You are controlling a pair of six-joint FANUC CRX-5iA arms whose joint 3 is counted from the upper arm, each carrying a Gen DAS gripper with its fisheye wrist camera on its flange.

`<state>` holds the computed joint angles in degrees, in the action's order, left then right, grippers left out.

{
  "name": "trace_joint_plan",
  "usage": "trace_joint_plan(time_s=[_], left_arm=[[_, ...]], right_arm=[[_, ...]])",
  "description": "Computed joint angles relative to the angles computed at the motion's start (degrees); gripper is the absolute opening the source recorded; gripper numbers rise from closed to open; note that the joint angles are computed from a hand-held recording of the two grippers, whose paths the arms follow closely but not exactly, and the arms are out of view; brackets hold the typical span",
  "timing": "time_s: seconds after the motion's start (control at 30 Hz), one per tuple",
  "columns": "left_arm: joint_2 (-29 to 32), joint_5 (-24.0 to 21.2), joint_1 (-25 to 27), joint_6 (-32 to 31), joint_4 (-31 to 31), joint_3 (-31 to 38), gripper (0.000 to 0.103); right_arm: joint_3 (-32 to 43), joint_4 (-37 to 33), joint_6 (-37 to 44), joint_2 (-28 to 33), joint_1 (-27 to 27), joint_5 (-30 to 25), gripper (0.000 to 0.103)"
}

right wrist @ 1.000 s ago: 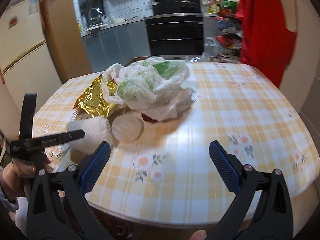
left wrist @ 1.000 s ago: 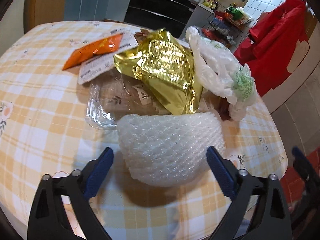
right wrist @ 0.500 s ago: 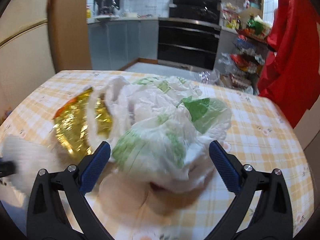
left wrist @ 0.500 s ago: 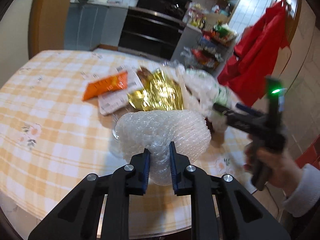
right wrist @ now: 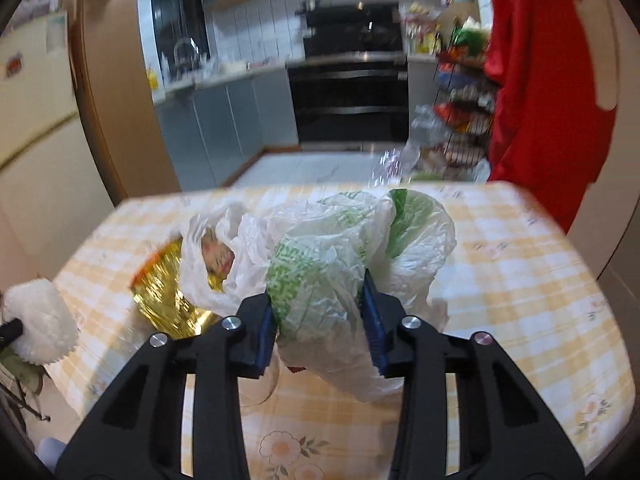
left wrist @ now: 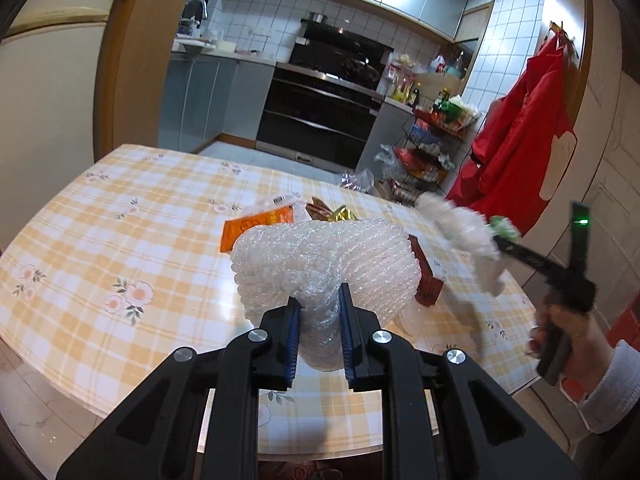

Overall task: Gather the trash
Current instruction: 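Grasp the white plastic bag with the right gripper and lower it into the bin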

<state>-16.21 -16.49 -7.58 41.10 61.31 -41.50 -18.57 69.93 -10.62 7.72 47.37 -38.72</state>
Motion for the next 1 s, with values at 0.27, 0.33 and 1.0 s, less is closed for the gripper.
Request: trace_joint_plan(time_s=[0.27, 0.33, 1.0], left_arm=[[-7.45, -3.16, 3.29, 8.67, -9.75, -0.95, 0.017], [-9.73, -4.67, 4.72, 10.32, -11.37, -1.47, 0.017], [-30.40, -21.05, 19.11, 11.01, -14.95, -9.70, 0.017]], right_arm=[[-5.28, 7.03, 1.79, -8.46, 7.70, -6.70, 0.039], [-5.94, 7.26, 2.96, -9.37, 10.31, -8.27, 0.039], [-5.27, -18.92, 10.74, -9.23, 30.64, -9.52, 0.039]])
